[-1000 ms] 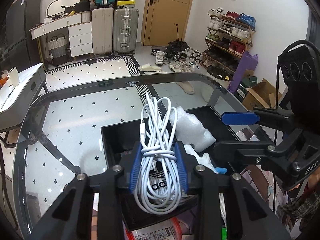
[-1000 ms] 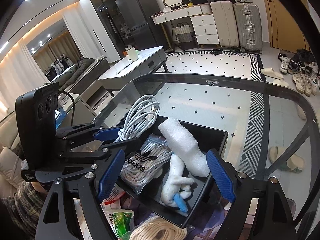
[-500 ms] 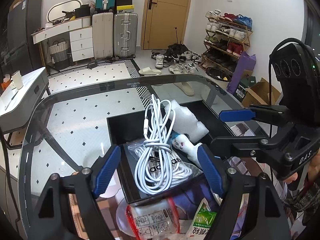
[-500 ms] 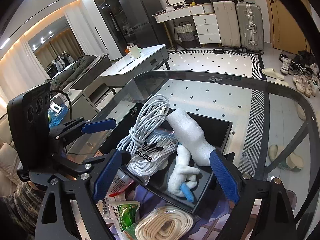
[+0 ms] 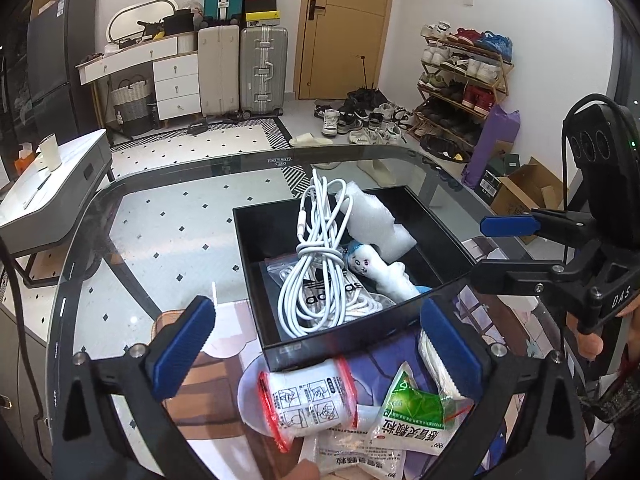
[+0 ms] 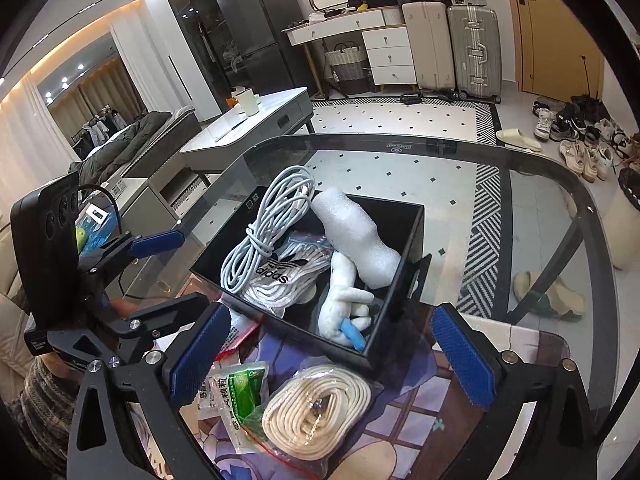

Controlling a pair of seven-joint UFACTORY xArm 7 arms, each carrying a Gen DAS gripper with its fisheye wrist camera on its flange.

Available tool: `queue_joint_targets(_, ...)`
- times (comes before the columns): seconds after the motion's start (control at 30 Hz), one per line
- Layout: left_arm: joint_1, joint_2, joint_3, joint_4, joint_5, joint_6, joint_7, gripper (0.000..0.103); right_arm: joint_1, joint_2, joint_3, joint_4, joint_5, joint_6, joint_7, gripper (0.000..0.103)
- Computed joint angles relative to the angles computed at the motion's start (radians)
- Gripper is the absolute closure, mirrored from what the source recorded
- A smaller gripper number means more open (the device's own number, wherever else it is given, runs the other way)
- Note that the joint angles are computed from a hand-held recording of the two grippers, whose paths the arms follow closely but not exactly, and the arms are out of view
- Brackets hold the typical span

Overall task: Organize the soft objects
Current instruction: 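Withdraw both tools from the box back over the table, then close the left tool on the red-edged white packet while the right tool grips the bagged cream rope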

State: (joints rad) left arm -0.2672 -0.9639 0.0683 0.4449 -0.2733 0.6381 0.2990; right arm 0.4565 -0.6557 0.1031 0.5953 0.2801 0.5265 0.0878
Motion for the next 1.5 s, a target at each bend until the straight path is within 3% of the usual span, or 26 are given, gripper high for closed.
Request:
queue_joint_targets(0.53,0.038,-0.081,-0.017,-0.055,0.032,0.055,-0.054,0.000,-0.008,-0.104,0.022,-0.067,-0.002,0.111,0.152,0.001)
queue_joint_targets(1.5,0.055,-0.086,-0.004,-0.120,0.052,0.080,-0.056,0.000,0.014,-0.036,0.067,-0.080,-0.002,0.125,0.334,0.001)
